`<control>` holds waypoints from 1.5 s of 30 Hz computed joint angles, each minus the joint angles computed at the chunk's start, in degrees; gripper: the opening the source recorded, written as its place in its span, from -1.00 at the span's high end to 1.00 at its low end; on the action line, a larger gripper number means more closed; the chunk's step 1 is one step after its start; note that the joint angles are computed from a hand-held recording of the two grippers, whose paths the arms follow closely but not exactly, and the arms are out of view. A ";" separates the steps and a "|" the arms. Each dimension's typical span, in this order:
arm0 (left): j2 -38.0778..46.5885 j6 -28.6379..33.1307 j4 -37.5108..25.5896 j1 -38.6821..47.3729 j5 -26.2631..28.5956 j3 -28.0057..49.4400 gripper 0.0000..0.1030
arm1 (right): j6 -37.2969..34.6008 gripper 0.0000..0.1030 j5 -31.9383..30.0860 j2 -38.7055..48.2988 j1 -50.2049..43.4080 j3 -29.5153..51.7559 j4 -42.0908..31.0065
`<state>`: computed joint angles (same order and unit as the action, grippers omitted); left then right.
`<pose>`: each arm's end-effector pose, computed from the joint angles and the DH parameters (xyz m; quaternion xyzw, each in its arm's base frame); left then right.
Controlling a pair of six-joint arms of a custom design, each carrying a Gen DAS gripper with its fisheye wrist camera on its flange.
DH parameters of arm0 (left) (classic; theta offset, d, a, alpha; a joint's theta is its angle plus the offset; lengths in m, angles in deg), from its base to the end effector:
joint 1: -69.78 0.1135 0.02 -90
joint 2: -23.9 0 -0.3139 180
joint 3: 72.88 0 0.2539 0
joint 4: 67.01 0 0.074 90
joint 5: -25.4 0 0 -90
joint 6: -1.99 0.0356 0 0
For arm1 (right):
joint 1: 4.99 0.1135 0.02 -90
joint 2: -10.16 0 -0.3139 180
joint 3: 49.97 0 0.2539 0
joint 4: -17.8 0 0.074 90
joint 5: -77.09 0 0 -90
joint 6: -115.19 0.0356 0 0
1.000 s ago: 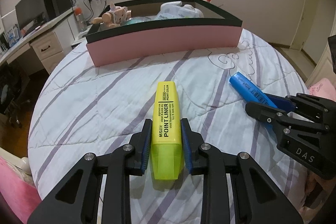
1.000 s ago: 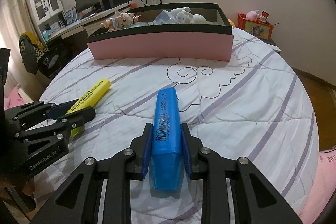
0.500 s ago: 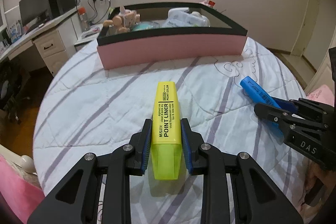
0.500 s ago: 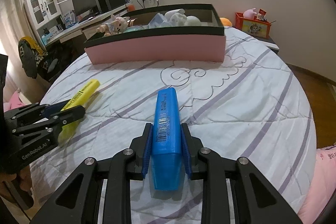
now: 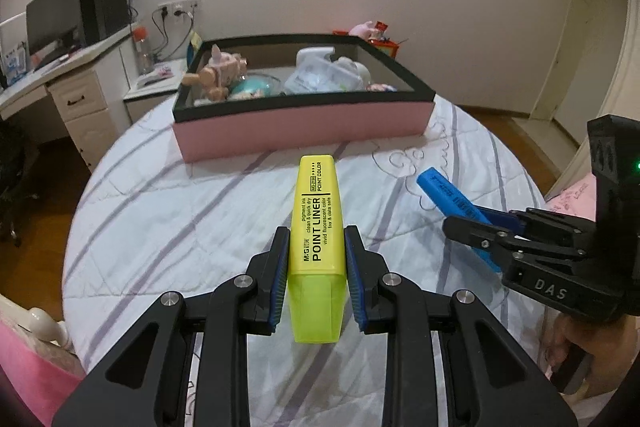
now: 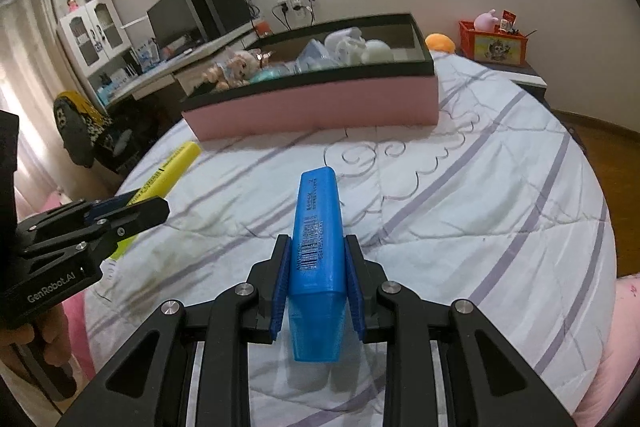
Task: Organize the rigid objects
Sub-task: 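Lift the highlighter and blue case off the bed with both tools, then carry the highlighter and blue case into the pink box and open both tools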
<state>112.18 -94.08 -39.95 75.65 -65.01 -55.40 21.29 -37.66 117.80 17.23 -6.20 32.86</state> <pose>0.1723 0.0180 0.1117 -0.0970 0.9145 0.0026 0.3928 0.2693 0.1261 0.1047 -0.2801 0.8737 0.2528 0.3073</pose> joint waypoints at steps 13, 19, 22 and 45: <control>-11.22 5.43 -13.44 6.26 2.70 6.40 0.48 | -1.54 0.49 -3.11 -6.22 -1.22 3.25 -4.76; -7.80 9.07 -16.34 9.40 4.78 13.40 0.48 | -3.37 0.49 -1.77 -5.85 0.04 11.13 -10.25; -2.65 10.83 -17.11 10.92 4.21 18.10 0.48 | -4.38 0.49 -0.92 -3.84 0.70 16.43 -13.36; 40.82 17.35 -54.82 7.95 -1.22 80.45 0.48 | -9.17 0.49 12.97 35.44 3.85 83.16 -54.12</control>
<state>153.00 -76.73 -94.78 83.60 -66.23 25.05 12.12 -24.69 153.24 21.08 76.96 -21.26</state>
